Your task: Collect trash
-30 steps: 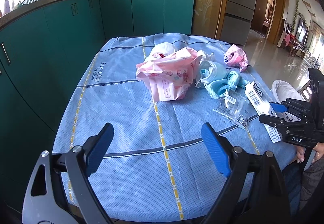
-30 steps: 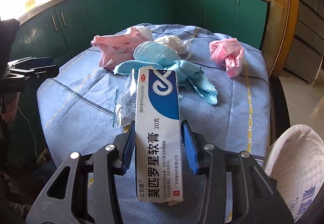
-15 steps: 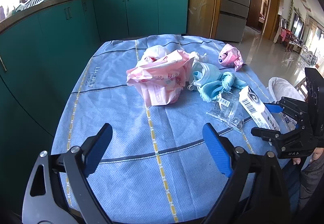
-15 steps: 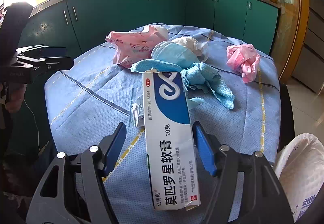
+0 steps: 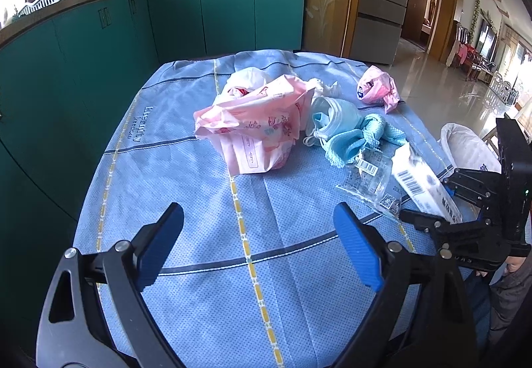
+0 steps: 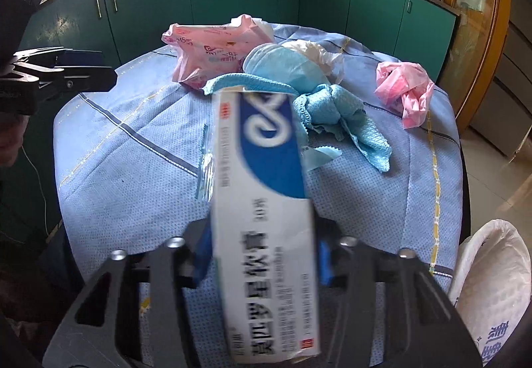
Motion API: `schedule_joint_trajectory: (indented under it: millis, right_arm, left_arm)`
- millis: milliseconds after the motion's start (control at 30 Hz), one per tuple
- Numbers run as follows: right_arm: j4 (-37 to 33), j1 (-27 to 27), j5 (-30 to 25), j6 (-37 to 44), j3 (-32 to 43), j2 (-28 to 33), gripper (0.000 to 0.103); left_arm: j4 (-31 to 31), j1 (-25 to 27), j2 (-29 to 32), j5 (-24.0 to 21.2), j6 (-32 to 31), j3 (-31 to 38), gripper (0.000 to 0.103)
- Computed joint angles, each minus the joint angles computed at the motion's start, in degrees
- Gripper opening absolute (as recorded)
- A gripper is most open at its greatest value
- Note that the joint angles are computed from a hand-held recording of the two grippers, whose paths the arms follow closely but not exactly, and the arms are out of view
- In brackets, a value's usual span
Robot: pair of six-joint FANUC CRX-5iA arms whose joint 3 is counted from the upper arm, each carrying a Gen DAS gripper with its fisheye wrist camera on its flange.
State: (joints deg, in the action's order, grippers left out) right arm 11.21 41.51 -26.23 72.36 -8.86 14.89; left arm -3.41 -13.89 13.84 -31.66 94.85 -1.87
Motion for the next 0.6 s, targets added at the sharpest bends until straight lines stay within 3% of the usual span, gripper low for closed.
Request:
schedule_joint_trajectory:
  millis: [100, 267, 433, 600]
  right_arm:
    - [-0.86, -0.26, 1.09, 0.52, -0.7, -0.79, 0.042]
    - [-10.56, -1.29, 3.09, 9.48, 0.0, -2.71, 0.042]
    - [-1.31, -0.61, 3.95, -0.17, -1.53, -1.66, 0.042]
    - [-4.45, -0.5, 4.42, 2.77, 0.31, -1.24, 0.042]
  left_arm:
    - [0.5, 0.12, 0.13, 0.13, -0.56, -0.1, 0.091]
    - [0.74, 0.39, 0.36, -0.15, -0.44, -0.24, 0.091]
    - [0.96, 0.28, 0.17, -0.06, -0.66, -0.5, 0.091]
    - [-0.14, -0.02, 0.22, -0.73, 0.3, -0.14, 0.091]
